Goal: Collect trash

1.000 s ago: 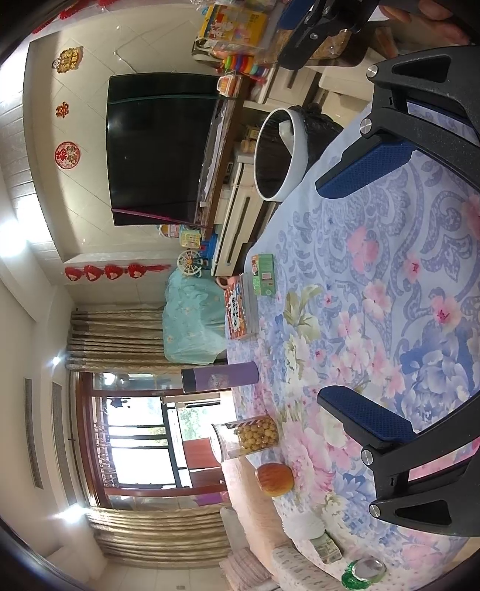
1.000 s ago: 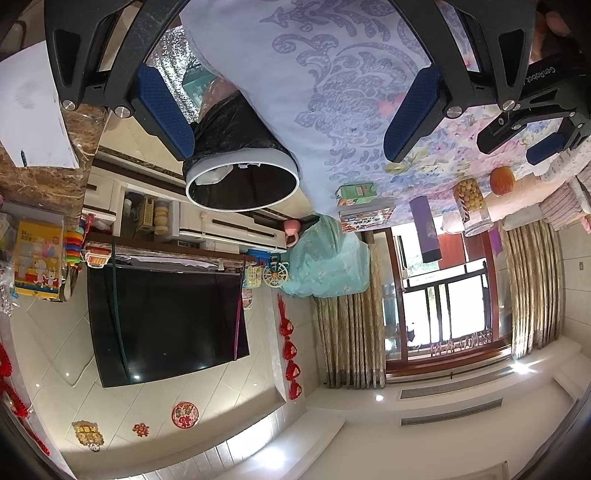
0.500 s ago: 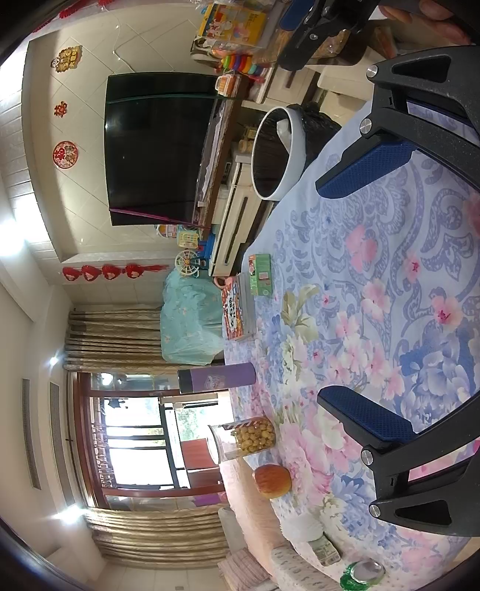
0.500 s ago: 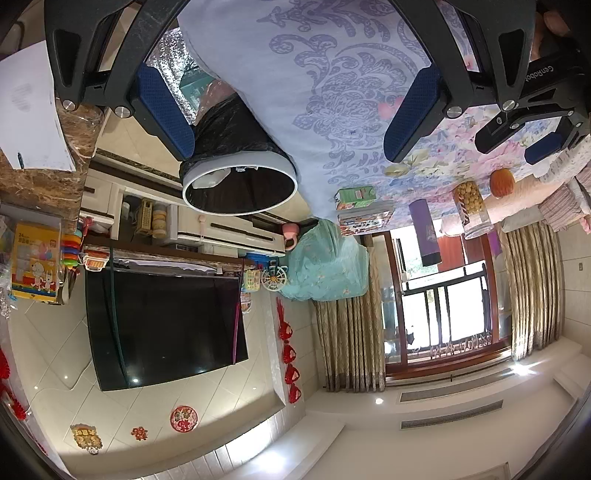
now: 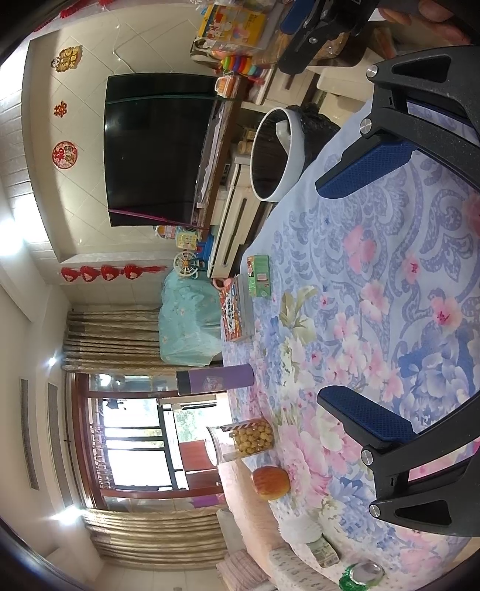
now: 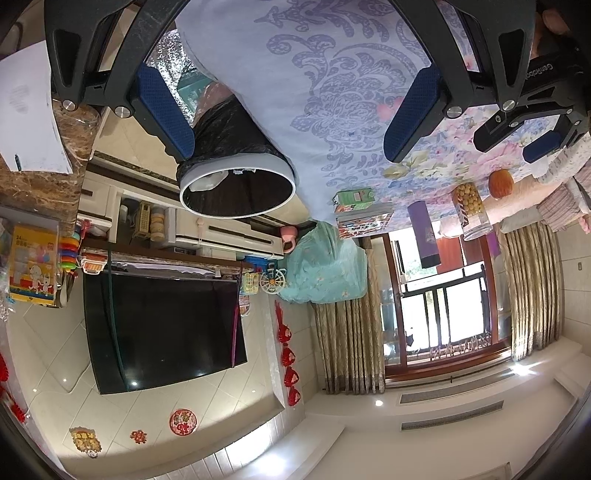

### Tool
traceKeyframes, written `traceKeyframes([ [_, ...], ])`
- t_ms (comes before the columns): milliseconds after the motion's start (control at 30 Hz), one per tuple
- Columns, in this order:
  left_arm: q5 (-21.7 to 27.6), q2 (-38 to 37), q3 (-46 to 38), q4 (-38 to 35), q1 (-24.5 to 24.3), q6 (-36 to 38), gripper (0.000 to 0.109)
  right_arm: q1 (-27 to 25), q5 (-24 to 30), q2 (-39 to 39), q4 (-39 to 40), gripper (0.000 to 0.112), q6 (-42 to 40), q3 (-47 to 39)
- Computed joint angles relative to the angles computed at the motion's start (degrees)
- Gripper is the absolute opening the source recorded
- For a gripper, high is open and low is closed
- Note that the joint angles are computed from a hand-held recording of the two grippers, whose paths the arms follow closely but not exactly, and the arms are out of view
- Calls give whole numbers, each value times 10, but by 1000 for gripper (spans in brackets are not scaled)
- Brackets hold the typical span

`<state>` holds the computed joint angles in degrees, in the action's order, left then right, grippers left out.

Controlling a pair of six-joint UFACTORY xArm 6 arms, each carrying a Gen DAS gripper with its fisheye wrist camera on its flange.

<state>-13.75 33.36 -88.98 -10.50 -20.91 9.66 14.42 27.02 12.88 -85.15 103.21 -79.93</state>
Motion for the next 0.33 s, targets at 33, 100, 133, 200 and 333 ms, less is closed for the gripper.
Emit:
traceKeyframes([
  [33,0,2,-2,-6,-1,7,102,0,-1,1,1,103,0,-1],
  [100,-4,1,1,3,0,-2,102,-1,-3,2,1,103,1,-2],
  [133,-5,1,2,11,1,-9,103,-1,-5,3,2,103,1,-3],
  [200,-6,0,4,15,2,-12,103,-3,-9,6,5,103,0,-5],
  [333,-3,2,1,35,6,-34,103,-6,-15,10,13,103,-8,-10],
])
